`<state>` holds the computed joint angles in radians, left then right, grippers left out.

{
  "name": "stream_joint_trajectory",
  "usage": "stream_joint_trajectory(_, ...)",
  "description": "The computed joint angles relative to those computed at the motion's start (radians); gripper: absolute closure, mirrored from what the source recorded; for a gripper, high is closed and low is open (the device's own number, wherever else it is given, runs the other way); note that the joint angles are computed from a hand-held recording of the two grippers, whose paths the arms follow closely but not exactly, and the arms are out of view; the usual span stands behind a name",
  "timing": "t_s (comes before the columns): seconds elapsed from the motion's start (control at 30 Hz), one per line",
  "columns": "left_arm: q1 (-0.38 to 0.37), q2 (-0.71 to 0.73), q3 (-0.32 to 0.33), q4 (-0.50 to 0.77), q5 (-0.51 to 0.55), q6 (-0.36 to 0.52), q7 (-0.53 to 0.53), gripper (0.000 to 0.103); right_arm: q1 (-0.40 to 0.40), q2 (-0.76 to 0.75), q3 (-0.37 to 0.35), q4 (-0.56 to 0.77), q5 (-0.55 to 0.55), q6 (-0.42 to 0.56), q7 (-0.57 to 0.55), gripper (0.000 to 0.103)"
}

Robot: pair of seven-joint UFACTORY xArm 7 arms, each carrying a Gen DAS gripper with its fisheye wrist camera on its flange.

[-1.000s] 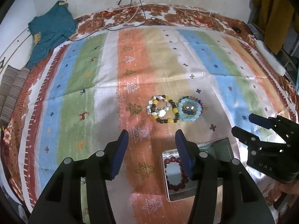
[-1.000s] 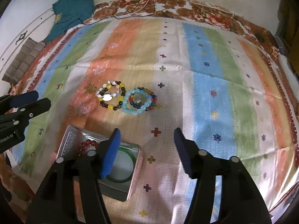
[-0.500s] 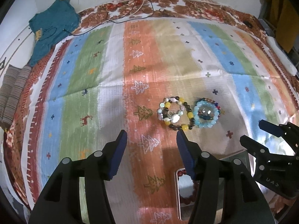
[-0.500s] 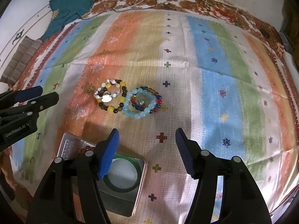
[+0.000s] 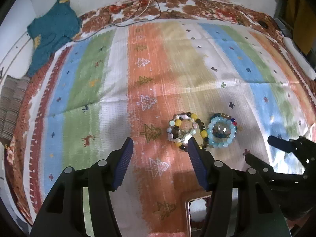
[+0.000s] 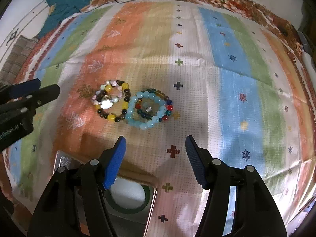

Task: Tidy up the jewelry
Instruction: 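Move both open grippers back to the remaining bracelets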

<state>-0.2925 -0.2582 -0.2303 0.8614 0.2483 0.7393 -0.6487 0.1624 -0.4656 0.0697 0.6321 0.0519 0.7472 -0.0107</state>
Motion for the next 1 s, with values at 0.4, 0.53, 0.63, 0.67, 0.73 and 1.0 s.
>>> stream_joint_trajectory(0.4, 0.001, 0.114, 0.034, 0.046, -0.014, -0.014, 0.050, 0.046, 0.000, 0.115, 0.004, 0.058, 0.009, -0.001, 0.025, 0.041)
stream_joint_trajectory(0.53, -0.001, 0.155, 0.041, 0.067, -0.006, -0.008, 0.057, 0.046, -0.001, 0.152, 0.005, 0.078, 0.006, -0.001, 0.034, 0.041)
stream_joint_trajectory(0.63, -0.006, 0.182, 0.050, 0.083, -0.024, -0.009, 0.082, 0.046, -0.003, 0.179, 0.003, 0.093, 0.008, 0.002, 0.039, 0.041)
stream_joint_trajectory(0.67, -0.007, 0.191, 0.052, 0.089, -0.025, -0.009, 0.086, 0.046, -0.003, 0.188, 0.001, 0.098, 0.011, 0.003, 0.040, 0.041)
stream_joint_trajectory(0.73, -0.009, 0.206, 0.056, 0.098, -0.028, -0.007, 0.094, 0.046, -0.005, 0.199, 0.000, 0.103, 0.013, 0.004, 0.042, 0.041)
stream_joint_trajectory(1.0, -0.018, 0.267, 0.069, 0.129, -0.018, 0.017, 0.111, 0.046, -0.004, 0.254, -0.003, 0.133, 0.035, 0.013, 0.030, 0.048)
